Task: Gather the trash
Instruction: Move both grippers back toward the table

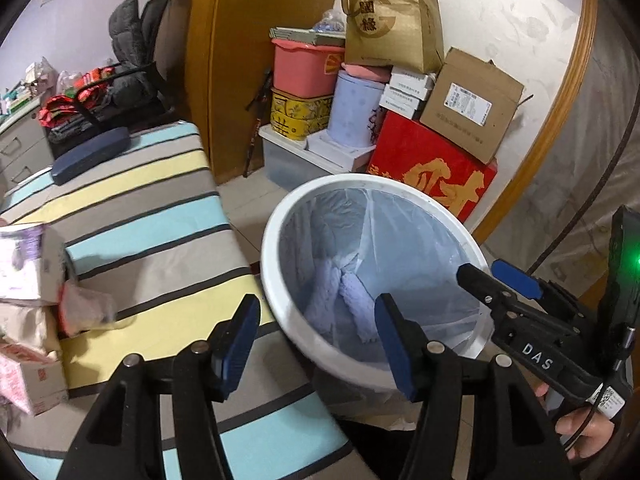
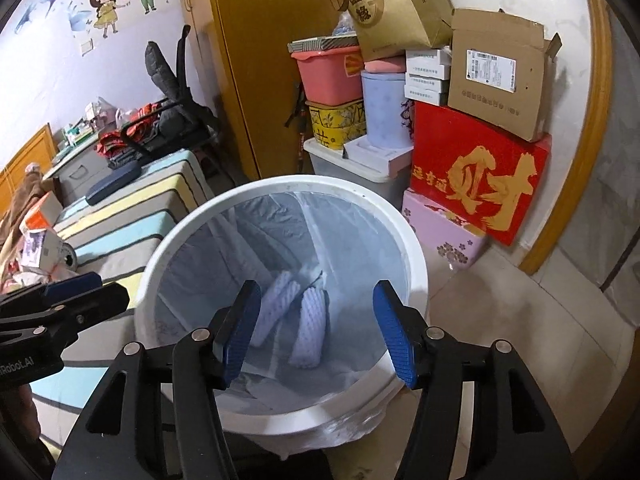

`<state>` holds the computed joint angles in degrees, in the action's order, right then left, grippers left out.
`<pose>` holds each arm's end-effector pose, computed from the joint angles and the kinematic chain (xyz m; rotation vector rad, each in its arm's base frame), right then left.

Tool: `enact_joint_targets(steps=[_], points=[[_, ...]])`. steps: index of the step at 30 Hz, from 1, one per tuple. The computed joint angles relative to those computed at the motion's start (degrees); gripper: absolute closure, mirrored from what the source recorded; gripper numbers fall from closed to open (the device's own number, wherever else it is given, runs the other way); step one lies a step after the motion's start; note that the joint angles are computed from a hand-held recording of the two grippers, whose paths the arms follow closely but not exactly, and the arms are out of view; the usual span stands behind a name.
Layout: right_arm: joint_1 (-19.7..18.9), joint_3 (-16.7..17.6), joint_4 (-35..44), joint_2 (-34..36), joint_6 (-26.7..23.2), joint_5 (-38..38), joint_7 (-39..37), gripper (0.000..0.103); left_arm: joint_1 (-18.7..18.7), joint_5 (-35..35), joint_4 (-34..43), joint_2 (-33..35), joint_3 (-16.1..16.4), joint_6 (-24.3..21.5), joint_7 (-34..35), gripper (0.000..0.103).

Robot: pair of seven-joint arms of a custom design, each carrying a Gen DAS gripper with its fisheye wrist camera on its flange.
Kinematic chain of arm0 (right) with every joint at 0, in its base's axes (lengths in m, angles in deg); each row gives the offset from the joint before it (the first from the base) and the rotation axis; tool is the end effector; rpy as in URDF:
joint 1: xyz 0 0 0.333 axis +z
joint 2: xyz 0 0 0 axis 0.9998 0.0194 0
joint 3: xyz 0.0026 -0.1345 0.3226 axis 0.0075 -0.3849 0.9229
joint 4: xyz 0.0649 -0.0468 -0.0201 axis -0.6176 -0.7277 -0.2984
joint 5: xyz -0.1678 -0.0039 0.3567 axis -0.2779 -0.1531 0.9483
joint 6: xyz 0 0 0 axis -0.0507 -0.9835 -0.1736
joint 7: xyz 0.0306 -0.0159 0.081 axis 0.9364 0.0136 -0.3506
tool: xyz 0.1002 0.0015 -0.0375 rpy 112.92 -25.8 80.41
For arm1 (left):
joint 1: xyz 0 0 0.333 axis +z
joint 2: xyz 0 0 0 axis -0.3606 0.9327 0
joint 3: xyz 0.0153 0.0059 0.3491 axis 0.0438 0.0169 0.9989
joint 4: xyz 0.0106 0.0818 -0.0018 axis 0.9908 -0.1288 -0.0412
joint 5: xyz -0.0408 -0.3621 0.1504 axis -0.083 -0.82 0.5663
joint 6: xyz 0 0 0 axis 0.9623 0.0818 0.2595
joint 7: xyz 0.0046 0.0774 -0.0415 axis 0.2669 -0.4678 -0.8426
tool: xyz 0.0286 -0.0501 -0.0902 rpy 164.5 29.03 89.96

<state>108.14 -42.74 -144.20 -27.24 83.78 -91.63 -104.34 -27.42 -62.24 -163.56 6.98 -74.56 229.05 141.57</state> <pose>0.4928 0.2494 0.5072 -1.2697 2.1794 -0.8722 0.6177 -0.1990 0.5148 -1.2239 2.5382 -1.0939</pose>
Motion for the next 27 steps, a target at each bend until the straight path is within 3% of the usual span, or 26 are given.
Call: enact_joint_targets(steps=[11, 16, 27], points=[[2.2, 1.2, 3.0, 1.7, 1.4, -4.6, 3.0, 0.043, 2.9, -8.3, -7.3, -6.7, 2.9, 4.0, 6.5, 0.040], [3.6, 1.1, 5.4, 4.1, 4.0, -6.5, 3.0, 0.043, 3.7, -10.2, -9.8, -8.8, 4.8, 7.5, 7.9, 0.039], [7.1, -0.9, 11.9, 10.9, 11.6, -7.8, -1.9, 0.043, 7.5, -13.7, -11.5, -9.7, 8.1, 10.2, 8.8, 0.037]])
